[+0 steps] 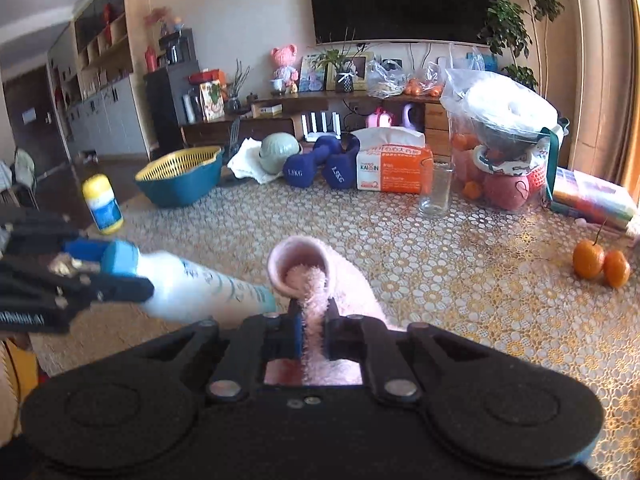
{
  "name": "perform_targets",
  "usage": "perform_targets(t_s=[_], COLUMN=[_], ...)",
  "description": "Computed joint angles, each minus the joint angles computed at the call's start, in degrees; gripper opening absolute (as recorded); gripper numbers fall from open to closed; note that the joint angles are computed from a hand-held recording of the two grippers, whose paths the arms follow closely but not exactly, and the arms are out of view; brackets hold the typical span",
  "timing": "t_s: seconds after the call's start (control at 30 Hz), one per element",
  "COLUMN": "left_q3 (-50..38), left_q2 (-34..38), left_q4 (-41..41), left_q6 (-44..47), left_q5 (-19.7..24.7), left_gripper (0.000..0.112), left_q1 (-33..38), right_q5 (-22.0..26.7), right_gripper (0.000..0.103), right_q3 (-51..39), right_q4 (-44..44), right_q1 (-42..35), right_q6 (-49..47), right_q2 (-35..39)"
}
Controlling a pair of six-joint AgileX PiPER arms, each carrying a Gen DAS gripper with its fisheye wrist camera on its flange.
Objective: Clean container
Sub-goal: 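Rub the towel along the bottle body with the right tool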
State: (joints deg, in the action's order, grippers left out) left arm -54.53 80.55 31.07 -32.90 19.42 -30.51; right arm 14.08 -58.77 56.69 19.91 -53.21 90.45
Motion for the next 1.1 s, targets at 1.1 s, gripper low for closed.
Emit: perform_targets(t_s=[1.1], left_q3=[0.9], left_q2=[-1.2], left_q4=[-29.3], left_q6=[29.2], left_q5=[-2.3], left_gripper=[0.039], left_q1=[7.3], right_q5=[14.4], right_gripper=[0.01], right_q3=[-22.4], right_q4=[1.2], right_q1=[-0.1], right_q6=[12.5], right_q2=[22.5])
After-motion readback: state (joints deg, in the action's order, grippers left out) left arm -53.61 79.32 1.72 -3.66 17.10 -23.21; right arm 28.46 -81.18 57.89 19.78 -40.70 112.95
